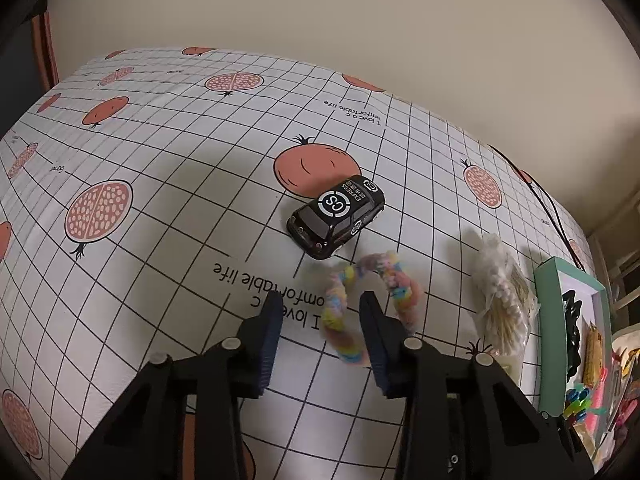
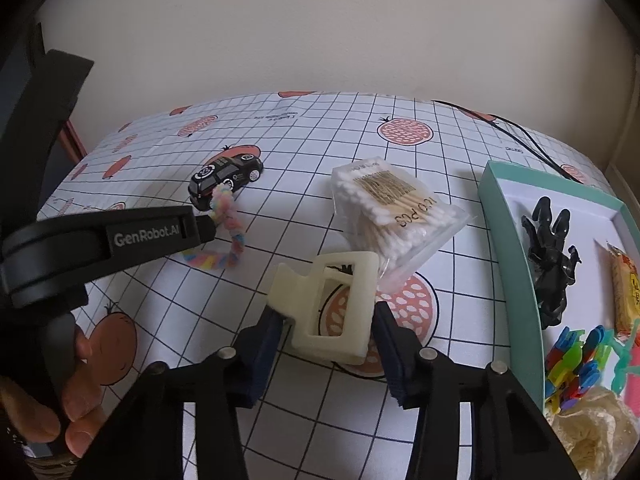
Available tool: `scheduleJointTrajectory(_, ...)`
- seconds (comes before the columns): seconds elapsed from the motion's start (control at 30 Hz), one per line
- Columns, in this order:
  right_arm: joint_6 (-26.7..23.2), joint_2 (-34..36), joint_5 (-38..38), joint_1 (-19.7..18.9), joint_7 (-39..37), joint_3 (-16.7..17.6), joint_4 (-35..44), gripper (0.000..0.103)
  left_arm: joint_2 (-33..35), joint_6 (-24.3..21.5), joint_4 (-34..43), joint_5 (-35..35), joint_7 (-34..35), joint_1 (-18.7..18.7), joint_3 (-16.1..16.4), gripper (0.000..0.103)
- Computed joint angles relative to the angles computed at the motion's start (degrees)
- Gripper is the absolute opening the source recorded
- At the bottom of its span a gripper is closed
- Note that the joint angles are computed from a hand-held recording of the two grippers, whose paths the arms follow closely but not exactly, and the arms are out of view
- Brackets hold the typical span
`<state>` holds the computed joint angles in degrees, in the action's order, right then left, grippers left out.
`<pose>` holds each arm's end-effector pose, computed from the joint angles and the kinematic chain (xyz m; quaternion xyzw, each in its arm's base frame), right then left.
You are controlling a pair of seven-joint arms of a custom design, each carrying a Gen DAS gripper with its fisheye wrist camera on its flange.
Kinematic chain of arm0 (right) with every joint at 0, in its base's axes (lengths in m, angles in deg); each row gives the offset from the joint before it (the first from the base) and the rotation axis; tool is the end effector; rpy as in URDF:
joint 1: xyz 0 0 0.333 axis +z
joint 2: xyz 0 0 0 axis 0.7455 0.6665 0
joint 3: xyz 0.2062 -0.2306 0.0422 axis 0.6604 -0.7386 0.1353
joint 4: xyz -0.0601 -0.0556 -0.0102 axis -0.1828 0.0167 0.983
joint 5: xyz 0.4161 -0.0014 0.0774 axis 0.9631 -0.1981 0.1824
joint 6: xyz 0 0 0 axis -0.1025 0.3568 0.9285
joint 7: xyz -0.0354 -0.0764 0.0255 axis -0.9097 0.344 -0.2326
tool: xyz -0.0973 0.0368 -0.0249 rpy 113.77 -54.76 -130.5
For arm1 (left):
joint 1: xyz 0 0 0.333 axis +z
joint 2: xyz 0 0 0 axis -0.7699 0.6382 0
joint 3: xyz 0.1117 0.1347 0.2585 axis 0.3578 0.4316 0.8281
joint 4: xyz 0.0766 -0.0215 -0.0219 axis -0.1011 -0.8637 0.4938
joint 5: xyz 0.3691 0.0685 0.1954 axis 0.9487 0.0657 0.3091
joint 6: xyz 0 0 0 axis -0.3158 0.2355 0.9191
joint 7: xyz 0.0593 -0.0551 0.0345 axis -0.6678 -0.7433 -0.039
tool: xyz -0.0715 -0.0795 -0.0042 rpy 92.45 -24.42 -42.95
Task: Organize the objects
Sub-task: 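Grasp the rainbow bead bracelet with the left tool while the right tool grasps the cream hair clip, then carry the bracelet and hair clip into the white tray and open both tools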
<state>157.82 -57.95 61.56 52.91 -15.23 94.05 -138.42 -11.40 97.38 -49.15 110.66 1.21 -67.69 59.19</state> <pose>0.6845 0.1697 0.3370 -0.8826 0.3405 -0.0678 0.3169 0.6649 -0.2421 0.3595 -0.8761 0.3931 -0.1992 0.1957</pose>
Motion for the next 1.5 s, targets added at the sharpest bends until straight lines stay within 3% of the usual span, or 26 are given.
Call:
scheduleJointTrajectory(0.53,-1.79,0.22,-0.9,-0.18,1.21,-0.53,0.91,0.049,0.34,-3.35,1.02,-0.84,2.21,-0.07,-0.58,0.012)
scheduleJointTrajectory(1.0,-3.92,-0.11,-0.39,-1.35,1.74,-0.93,1.83,0.049,0.56,-3.55,1.86,-1.45,2.58,-1.0,-0.77,0.009)
scheduleJointTrajectory(1.5,-3.95,-2.32,1.19,-2.28,-1.93,-2.24,1.27,0.049,-1.96,-5.59,0.7,2.23,0.21,-1.87,-1.38,0.008)
